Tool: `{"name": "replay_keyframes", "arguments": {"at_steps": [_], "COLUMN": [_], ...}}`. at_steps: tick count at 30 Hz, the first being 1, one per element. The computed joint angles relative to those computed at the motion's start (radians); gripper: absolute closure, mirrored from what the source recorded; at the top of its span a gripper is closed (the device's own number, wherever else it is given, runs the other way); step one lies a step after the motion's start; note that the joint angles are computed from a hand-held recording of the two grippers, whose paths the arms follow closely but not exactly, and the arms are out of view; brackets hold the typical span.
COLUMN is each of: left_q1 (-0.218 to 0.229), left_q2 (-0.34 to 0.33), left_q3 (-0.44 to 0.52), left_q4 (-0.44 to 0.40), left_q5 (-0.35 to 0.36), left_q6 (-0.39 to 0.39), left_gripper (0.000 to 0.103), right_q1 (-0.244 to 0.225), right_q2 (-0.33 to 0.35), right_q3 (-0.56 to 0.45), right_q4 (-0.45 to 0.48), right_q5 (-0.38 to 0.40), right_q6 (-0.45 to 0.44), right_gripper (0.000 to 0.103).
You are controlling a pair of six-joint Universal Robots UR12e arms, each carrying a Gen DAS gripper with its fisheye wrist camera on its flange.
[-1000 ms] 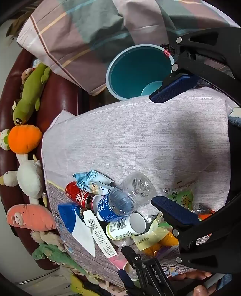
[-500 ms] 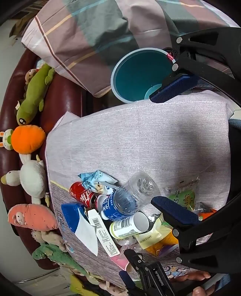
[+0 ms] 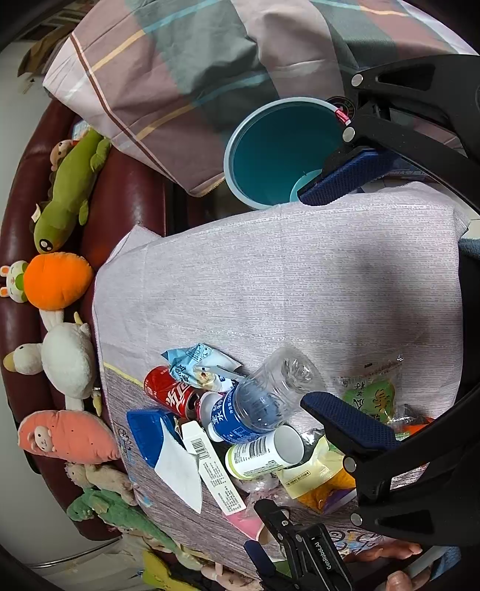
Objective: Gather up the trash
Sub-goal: 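Move both tools toward the trash pile on the table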
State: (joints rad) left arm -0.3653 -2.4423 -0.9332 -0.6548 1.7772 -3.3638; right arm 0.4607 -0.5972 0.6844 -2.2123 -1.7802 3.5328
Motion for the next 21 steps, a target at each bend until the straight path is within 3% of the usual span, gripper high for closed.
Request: {"name": "replay_keyframes", "arguments": {"at_steps": [21], "left_q1": [0.014], "left_q2": [-0.003], "left_q3": [-0.002], "left_q4": [0.005], "left_q5": [-0.060], "left_q6": [0.015], "left_gripper": [0.004], "right_q1": [-0.001], "right_q2": [0.013], "right_q3": [-0.035], "right_q4": [-0.003], "right_q5": [0.020], "right_q6": [-0.006], "right_gripper": [0.006]}}
